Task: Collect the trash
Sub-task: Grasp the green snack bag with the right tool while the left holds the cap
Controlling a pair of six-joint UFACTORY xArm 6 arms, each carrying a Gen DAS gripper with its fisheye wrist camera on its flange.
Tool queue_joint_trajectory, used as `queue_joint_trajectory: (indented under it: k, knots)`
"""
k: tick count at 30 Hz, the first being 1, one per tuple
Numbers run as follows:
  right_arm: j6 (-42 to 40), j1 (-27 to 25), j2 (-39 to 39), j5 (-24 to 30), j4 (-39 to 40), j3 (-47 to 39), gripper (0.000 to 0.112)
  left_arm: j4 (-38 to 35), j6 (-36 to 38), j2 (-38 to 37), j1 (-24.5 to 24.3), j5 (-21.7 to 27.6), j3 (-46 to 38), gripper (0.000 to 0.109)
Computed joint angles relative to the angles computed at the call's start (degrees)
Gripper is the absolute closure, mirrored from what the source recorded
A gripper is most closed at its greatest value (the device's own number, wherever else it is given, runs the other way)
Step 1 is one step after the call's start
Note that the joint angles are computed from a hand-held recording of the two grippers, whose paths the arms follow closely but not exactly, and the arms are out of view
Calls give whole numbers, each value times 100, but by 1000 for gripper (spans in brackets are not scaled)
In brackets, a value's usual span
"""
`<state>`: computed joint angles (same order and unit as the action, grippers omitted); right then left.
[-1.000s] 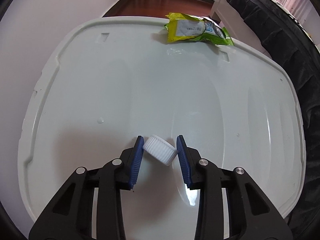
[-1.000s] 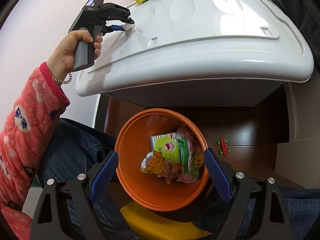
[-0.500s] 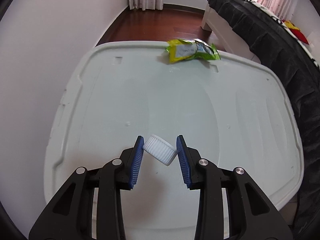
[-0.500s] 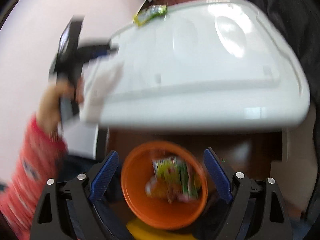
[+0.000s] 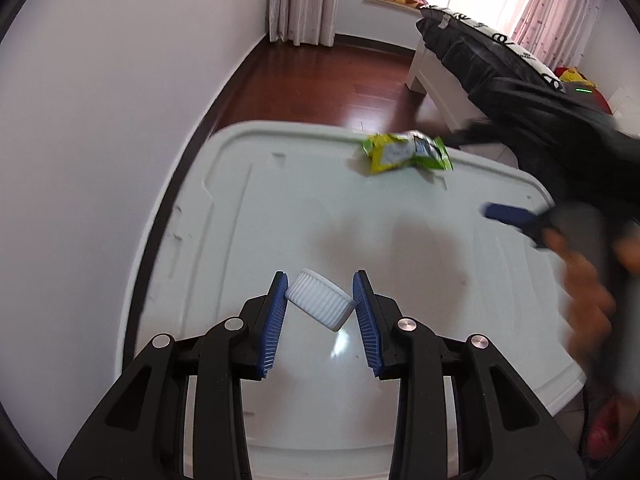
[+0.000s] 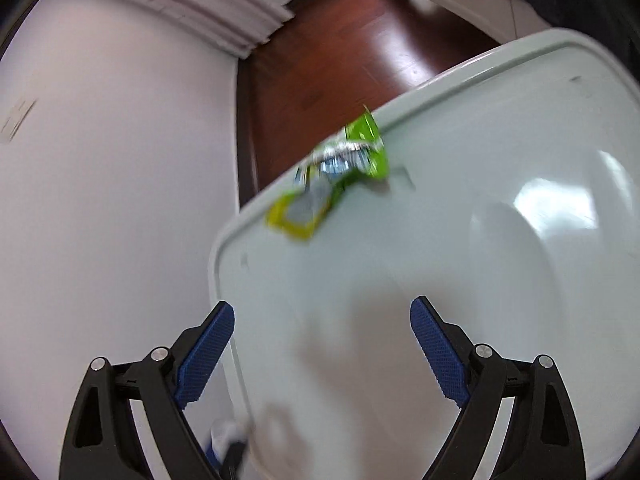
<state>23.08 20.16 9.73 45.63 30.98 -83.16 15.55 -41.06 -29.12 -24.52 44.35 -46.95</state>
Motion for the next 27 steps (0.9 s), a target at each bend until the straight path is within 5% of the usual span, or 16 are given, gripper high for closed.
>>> queue_joint_trajectory:
  k: [11,13,14,15,19,27]
  knots:
    - [1691,330,2319,691,-2357,-2839,25,-642,535,-60,476,-207,85,75]
    - [1746,378,2634,1066,-2739,-3308,47,-671,566,-62,490,-205,95,75]
    - [1751,404,2700,1156,-2929,-3431,49,-735,620,-56,511,-218,103,75]
    - [1624,428,2672,1024,-2967,-3369,64,-771,654,-53,529,-219,105,75]
    - [1499,467,2484,947,-3095,-3116,80,-762,638,-77,542,-204,120,75]
    - [657,527,823,283,-3204,-1277,81,-492,452,-187,326,-123,71,75]
